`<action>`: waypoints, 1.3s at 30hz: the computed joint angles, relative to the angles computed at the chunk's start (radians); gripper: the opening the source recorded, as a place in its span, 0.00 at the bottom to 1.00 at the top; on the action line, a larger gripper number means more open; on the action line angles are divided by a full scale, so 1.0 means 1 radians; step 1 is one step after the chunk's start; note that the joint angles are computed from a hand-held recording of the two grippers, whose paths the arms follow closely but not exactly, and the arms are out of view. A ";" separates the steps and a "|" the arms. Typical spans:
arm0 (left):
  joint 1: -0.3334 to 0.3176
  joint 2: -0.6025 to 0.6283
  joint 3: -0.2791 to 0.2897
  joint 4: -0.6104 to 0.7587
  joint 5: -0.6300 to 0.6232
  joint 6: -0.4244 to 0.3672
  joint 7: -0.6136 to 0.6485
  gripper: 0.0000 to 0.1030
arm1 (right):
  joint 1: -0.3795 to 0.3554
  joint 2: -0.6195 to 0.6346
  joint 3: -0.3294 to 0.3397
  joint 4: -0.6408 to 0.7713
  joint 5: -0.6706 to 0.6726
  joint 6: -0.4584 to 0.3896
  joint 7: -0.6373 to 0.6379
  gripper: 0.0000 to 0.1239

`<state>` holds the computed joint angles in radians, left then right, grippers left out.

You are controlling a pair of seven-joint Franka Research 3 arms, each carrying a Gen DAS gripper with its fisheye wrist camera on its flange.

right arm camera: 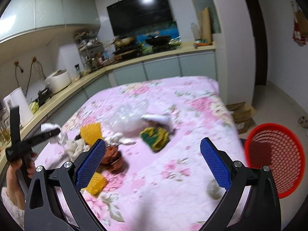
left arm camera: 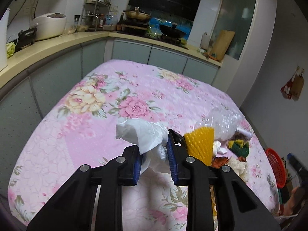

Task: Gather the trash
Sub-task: 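Grasp the white tissue with the left tool while the right tool grasps the brown cloth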

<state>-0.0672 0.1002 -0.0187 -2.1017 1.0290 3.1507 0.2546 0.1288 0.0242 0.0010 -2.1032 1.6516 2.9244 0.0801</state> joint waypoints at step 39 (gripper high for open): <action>0.022 -0.011 -0.013 0.032 0.295 0.004 -0.273 0.22 | -0.022 0.145 0.119 0.117 -0.324 -0.013 0.261 0.36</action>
<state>-0.0454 0.0892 -0.0317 -2.0698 1.3241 3.1546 -0.0179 0.1064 0.1688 0.1198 -1.9860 1.3281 2.9114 0.3411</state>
